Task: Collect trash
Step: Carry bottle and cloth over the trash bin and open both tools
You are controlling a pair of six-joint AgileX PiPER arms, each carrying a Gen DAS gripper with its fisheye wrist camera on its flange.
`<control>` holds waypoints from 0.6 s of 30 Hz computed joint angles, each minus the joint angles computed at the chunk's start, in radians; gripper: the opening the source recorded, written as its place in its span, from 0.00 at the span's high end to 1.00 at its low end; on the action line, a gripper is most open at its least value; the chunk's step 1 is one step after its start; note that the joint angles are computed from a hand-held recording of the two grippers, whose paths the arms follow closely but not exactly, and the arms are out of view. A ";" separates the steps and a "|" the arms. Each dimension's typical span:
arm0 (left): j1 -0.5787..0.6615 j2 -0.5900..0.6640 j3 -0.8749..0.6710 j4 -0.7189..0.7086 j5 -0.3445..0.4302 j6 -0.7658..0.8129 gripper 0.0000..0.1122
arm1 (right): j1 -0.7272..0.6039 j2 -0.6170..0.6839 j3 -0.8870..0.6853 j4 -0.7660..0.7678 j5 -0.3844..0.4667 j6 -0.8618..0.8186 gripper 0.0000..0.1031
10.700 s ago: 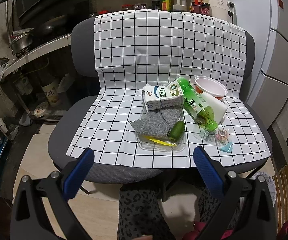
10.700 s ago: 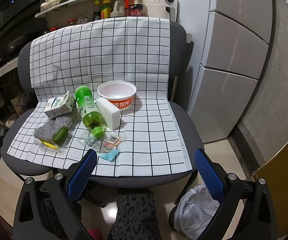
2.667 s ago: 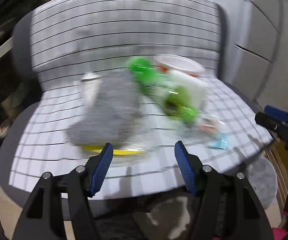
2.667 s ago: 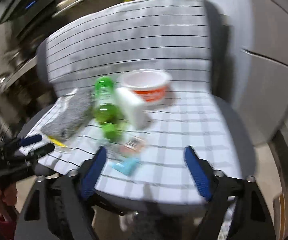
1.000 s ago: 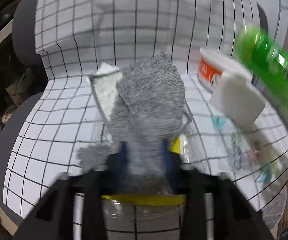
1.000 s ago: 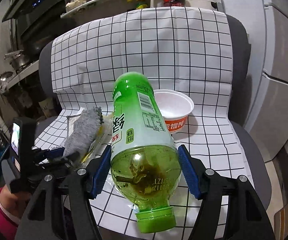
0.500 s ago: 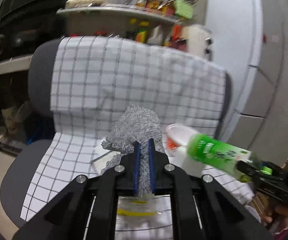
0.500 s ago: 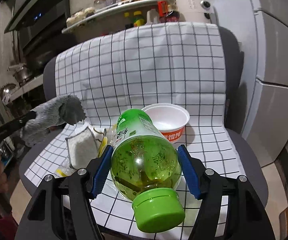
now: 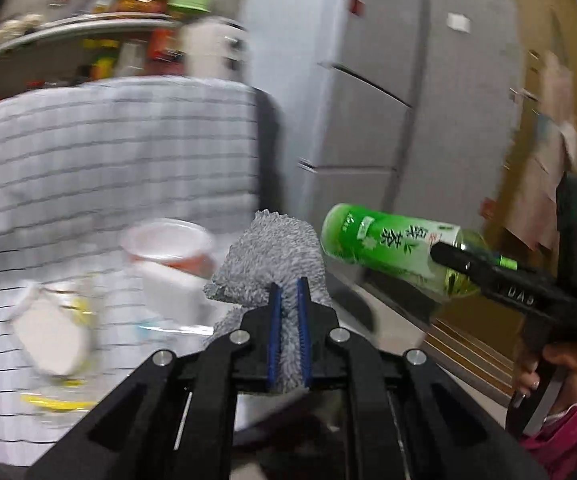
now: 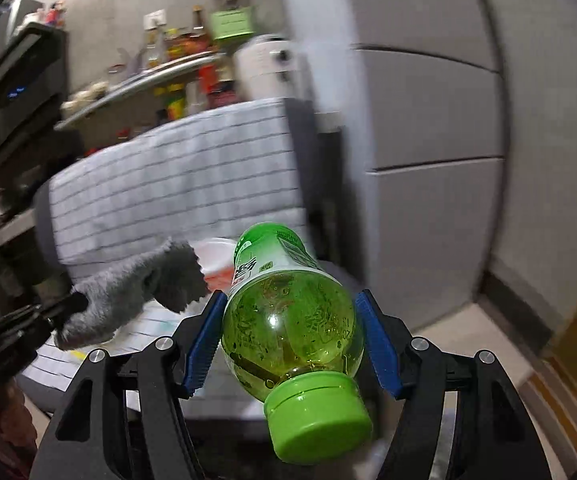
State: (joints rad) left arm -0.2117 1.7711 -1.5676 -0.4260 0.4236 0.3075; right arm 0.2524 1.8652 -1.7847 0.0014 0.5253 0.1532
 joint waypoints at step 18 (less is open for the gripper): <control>-0.299 0.600 -0.702 0.003 0.481 0.000 0.95 | -0.281 -0.099 0.411 -0.242 0.083 0.289 0.36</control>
